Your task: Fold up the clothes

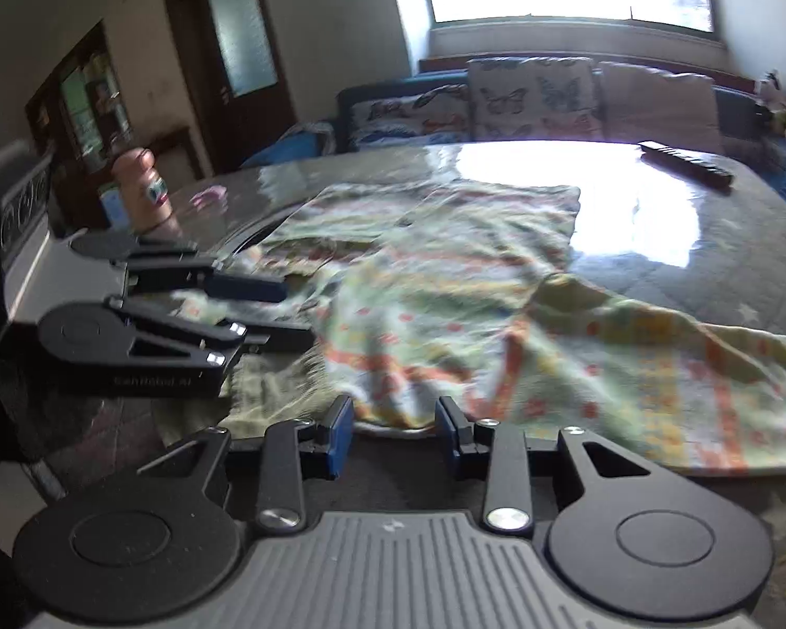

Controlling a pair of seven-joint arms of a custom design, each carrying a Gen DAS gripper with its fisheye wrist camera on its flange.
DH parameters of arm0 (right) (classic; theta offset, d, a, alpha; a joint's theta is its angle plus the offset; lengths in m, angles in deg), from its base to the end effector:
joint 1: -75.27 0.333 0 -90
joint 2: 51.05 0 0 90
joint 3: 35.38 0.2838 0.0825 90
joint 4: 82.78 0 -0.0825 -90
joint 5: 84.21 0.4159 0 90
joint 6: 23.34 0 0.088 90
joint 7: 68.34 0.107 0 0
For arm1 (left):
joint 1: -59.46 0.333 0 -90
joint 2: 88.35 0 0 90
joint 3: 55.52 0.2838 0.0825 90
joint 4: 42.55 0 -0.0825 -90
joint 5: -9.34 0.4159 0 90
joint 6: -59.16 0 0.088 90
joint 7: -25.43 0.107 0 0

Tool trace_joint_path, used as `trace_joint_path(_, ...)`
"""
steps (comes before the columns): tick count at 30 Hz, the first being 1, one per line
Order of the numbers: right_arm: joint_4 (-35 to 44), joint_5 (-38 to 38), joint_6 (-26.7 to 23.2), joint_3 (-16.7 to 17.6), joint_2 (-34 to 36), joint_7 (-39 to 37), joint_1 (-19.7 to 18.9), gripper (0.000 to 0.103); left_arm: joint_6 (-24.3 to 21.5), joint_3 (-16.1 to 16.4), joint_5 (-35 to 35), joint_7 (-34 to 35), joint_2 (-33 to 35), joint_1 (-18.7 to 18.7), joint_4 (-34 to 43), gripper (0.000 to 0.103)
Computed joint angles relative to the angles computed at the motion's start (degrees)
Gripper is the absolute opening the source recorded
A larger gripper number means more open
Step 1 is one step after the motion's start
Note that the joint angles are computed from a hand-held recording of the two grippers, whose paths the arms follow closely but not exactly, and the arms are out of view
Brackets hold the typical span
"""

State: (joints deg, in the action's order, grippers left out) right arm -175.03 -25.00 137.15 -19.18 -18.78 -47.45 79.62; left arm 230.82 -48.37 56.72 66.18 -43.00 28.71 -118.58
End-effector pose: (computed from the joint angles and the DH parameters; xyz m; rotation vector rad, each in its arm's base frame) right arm 0.7075 0.1917 0.3147 -1.9732 1.0690 -0.2749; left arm 0.6850 -0.3858 0.3057 -1.3000 1.9646 -0.8956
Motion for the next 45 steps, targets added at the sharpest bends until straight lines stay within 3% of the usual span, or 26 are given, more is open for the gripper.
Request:
trace_joint_path(2, -0.4, 1.0, 3.5, -0.5, -0.2, 0.8, 0.0, 0.034, -0.2, -1.1, -0.8, 1.3, 0.8, 0.6, 1.0, 0.044)
trace_joint_path(7, 1.4, -5.6, 12.9, -5.9, 2.6, 13.2, 2.6, 0.034, -0.4, -2.1, -2.6, 3.6, 1.7, 0.9, 1.7, 0.044)
trace_joint_path(15, 5.5, -17.8, 19.9, -27.7, 9.7, 41.4, 15.6, 0.034, -0.4, -1.7, -3.9, 4.3, 1.4, 0.5, 1.0, 0.045)
trace_joint_path(21, 4.9, -22.1, 19.9, -36.6, 11.9, 52.2, 20.9, 0.034, -1.2, -2.4, -4.9, 5.6, 1.8, 0.9, 1.6, 0.045)
trace_joint_path(23, 4.8, -23.0, 19.5, -37.5, 12.2, 54.9, 21.3, 0.034, -1.4, -2.6, -5.1, 6.0, 1.9, 1.0, 1.8, 0.045)
trace_joint_path(26, 4.7, -24.7, 19.8, -35.5, 11.8, 56.0, 19.7, 0.03, -1.5, -2.8, -5.5, 6.5, 2.1, 1.1, 2.0, 0.045)
trace_joint_path(29, 4.8, -26.5, 20.1, -34.5, 11.7, 57.6, 18.8, 0.011, -1.6, -2.6, -5.7, 6.7, 2.1, 1.0, 2.0, 0.045)
trace_joint_path(30, 4.8, -27.2, 20.3, -34.9, 11.8, 58.6, 19.0, 0.008, -1.7, -2.6, -5.6, 6.6, 2.1, 0.9, 2.0, 0.045)
trace_joint_path(34, 4.8, -29.6, 20.8, -37.3, 12.5, 63.1, 20.6, 0.007, -1.6, -2.7, -5.7, 7.0, 2.1, 1.0, 1.8, 0.045)
trace_joint_path(38, 4.7, -31.8, 21.2, -36.4, 12.6, 65.9, 19.8, 0.007, -1.4, -2.7, -6.0, 7.2, 2.2, 1.1, 1.7, 0.045)
trace_joint_path(40, 4.4, -32.7, 21.9, -34.2, 11.8, 66.5, 17.9, 0.007, -1.0, -2.3, -5.8, 6.9, 1.9, 0.9, 1.3, 0.045)
trace_joint_path(45, 3.9, -35.4, 24.9, -25.0, 8.9, 66.7, 10.2, 0.006, -0.4, -1.6, -5.3, 6.1, 1.4, 0.5, 0.7, 0.045)
